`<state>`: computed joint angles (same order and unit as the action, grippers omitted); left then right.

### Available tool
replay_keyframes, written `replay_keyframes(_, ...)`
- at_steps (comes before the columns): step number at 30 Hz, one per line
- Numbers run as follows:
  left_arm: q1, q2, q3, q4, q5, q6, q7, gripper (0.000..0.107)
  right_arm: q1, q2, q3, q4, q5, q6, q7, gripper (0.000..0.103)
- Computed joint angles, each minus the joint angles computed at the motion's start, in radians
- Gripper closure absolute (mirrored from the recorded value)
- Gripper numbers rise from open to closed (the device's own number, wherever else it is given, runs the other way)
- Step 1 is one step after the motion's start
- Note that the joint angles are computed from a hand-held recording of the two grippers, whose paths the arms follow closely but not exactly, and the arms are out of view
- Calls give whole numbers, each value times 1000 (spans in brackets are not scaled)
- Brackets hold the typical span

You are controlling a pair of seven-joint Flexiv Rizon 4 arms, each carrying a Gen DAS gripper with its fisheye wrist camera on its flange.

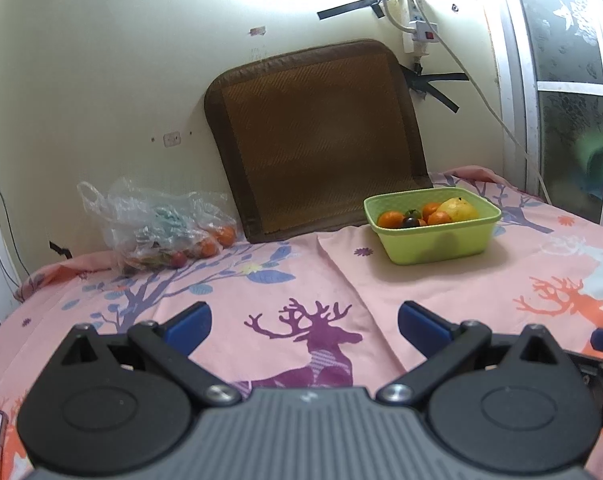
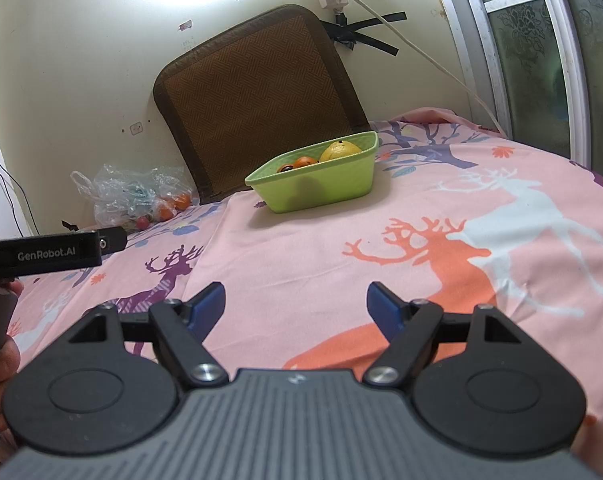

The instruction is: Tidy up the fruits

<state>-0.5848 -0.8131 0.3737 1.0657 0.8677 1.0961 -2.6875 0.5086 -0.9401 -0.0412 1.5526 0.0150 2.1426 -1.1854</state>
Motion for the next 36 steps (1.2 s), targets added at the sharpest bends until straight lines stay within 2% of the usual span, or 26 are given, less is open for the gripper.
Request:
replay_keyframes(18,11,-5,-20,-2,-34,-26,53,4,-5,2,5,2,-6,-1,0,23)
replay_keyframes(27,11,-5,-22,1,-36,-9,72,4,-5,4,5,6,-8,-4,2,23)
replay_keyframes(30,23,0,-33,12,-55,8,83,4,-5,4,5,6,-8,-2,2,23)
replay_keyframes(36,65,-1,-81,28,-159,-14,178,4,-6,4,6,7,-9,-1,2,23)
